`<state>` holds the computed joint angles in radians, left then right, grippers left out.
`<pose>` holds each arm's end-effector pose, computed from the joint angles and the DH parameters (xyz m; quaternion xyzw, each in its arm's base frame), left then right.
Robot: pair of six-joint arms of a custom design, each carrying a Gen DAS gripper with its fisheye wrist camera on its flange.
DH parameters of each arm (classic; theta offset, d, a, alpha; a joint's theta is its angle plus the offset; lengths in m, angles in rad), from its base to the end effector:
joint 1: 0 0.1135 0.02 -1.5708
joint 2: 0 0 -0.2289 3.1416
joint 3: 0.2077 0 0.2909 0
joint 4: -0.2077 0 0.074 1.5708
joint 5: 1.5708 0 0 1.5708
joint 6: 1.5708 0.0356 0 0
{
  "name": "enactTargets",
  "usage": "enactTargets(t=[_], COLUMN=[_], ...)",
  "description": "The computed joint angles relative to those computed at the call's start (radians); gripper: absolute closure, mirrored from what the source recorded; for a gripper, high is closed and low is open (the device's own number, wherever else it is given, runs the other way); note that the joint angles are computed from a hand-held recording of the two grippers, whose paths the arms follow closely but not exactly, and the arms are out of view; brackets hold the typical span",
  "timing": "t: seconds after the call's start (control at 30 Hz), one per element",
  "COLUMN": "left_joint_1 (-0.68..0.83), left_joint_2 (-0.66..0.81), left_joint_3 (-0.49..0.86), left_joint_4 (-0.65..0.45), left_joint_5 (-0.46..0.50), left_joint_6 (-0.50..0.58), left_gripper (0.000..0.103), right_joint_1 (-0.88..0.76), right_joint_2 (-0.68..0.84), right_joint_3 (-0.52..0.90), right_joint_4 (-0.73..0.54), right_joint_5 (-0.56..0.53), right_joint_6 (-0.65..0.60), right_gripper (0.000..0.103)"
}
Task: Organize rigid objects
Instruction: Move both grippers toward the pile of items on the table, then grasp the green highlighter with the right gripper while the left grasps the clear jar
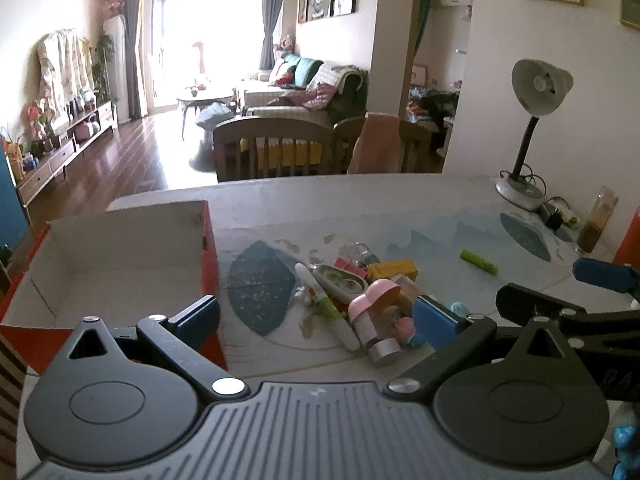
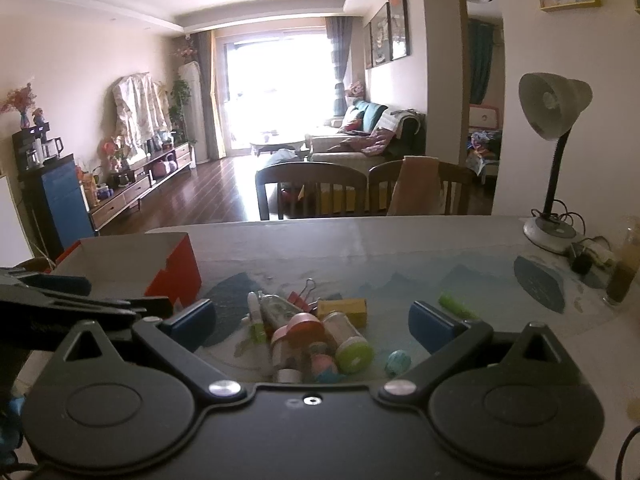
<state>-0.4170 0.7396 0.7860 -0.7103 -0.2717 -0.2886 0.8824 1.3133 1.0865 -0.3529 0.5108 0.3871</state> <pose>0.2030 -0.0795 0.2742 -0.0021 0.8926 -0.0357 0.4494 0.2297 0.2519 0.2718 -0.0922 0.8547 0.0939 0.5023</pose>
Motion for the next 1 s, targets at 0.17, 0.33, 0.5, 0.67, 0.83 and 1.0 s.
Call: enactTargets(t=[0.17,0.33,0.5,0.67,0.83,1.0], left_joint_1=[0.01,-0.024,-0.051,-0.047,-0.056,-0.083], left_joint_2=[0.09,0.179,0.3,0.431,0.522,0.623], left_joint_3=[0.019,0.046,0.092,0.163,0.199,0.232], left_joint_4=[0.047,0.082,0.118,0.1,0.11,0.121], left_joint_5=[0.053,-0.01,-0.058,-0.062,-0.038,-0.047], left_joint_6=[-0.083,-0.158,-0.2,-0.265,-0.279,-0.275], left_gripper=[0.0,0.0,0.0,0.0,0.0,0.001], right_joint_1=[-0.075,-0.163,-0.253,-0.354,-0.452,-0.522], right_joint_2=[-0.018,-0.023,-0.031,-0.022,0.068,0.215], right_joint_3=[-0.035,-0.057,-0.092,-0.116,-0.077,0.008], right_joint_4=[0.038,0.068,0.107,0.133,0.143,0.16], right_joint_5=[-0.105,-0.209,-0.279,-0.34,-0.395,-0.434], right_joint_6=[-0.06,-0.122,-0.202,-0.276,-0.354,-0.422], right_gripper=[0.001,0.001,0.003,0.005,0.007,0.014])
